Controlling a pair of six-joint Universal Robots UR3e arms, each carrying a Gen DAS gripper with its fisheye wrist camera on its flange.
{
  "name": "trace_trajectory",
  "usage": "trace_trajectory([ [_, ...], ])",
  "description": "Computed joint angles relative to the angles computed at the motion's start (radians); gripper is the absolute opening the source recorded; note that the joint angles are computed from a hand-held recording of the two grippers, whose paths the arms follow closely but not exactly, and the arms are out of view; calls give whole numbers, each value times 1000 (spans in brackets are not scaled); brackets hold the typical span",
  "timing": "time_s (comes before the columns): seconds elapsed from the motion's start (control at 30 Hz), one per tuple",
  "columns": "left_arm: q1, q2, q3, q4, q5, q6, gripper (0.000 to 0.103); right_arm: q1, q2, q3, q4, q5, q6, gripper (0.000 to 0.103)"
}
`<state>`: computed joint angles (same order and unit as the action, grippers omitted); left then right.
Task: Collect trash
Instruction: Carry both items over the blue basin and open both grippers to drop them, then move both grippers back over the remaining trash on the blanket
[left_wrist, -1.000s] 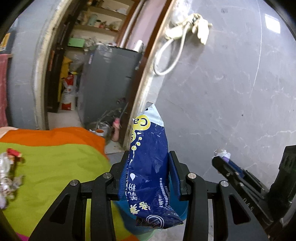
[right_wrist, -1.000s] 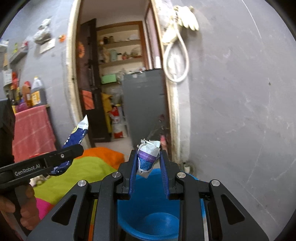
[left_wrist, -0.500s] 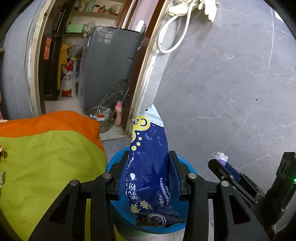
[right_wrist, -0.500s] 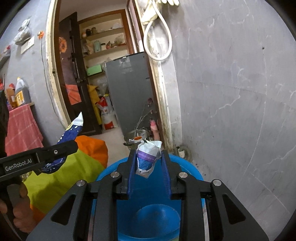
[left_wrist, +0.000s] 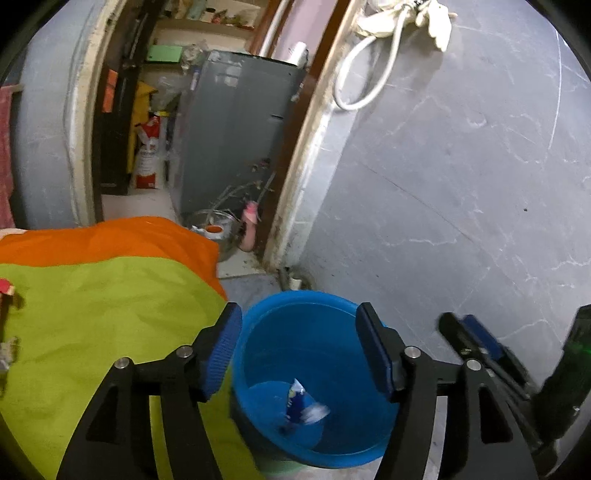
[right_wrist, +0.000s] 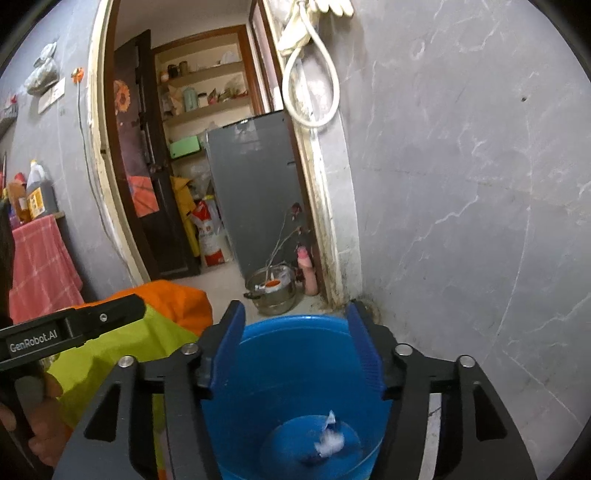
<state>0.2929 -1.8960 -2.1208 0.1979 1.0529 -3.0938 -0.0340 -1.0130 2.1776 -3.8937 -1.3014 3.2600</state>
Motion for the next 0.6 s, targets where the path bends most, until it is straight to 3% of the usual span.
trace_trajectory([
  [0.03,11,15,-16,6,3,0,71,2,-13,16,-17,-11,5,74],
  [0.2,112,119,-150,111,-12,-20,100,17,-80,74,-65,-53,16,92],
  [0.23,133,143,-184,146,-5,-23,100,24,-95,84,-71,-63,15,101],
  [0.27,161,167,-218,171,-16,-17,100,30,-110,95,-76,-70,17,103],
  [0.4,247,278,-321,187,-45,30,101,52,-157,120,-77,-74,23,103],
  [0.6,457,529,-505,111,-200,146,101,125,-225,147,-58,-112,25,103],
])
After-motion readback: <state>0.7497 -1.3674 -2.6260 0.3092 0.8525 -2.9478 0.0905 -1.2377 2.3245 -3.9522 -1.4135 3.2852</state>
